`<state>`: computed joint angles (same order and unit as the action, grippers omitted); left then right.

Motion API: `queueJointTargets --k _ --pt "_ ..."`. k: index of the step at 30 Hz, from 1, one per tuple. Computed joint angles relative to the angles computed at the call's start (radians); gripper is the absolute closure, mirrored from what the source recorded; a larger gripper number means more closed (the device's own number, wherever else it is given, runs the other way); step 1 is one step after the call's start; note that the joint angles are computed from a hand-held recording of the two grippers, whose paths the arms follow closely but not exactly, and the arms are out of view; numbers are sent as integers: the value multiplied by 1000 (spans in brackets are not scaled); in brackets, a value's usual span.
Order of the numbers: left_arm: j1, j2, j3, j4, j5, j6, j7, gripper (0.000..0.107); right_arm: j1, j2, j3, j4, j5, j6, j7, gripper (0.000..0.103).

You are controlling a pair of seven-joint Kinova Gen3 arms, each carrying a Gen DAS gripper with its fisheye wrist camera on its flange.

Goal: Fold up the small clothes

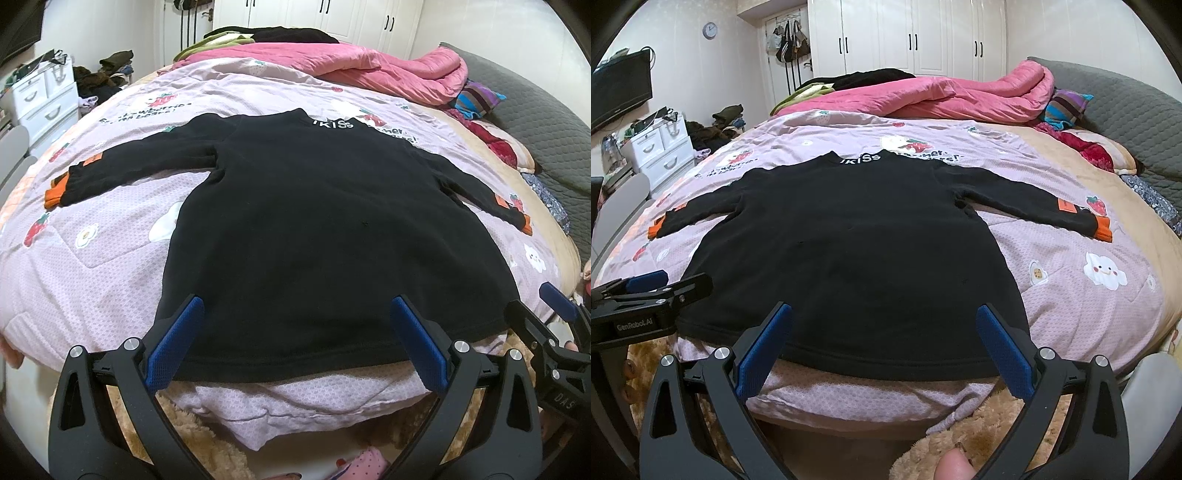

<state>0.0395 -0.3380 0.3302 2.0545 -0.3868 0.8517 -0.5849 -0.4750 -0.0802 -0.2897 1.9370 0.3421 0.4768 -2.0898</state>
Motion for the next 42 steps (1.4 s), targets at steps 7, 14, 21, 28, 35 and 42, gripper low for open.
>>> queueJointTargets --k 7,14,21,28,35,42 --pt "-2 23 -18 -19 0 -3 -21 13 -3 28 18 -21 -24 -3 18 4" --pt "2 58 -49 -56 -13 -16 -40 13 -13 73 45 -77 -44 17 46 4" --pt "-7 96 -97 -107 -15 -32 -85 13 -35 127 73 -173 -45 54 68 4" --pt "-21 123 -163 -163 31 -55 -151 13 -59 190 100 -279 -56 77 79 4" --pt "-42 172 -203 -222 66 -62 -214 13 -76 242 128 -378 -75 101 97 4" --pt "-44 234 -231 -288 69 -57 -251 13 -87 300 160 -482 -83 130 96 4"
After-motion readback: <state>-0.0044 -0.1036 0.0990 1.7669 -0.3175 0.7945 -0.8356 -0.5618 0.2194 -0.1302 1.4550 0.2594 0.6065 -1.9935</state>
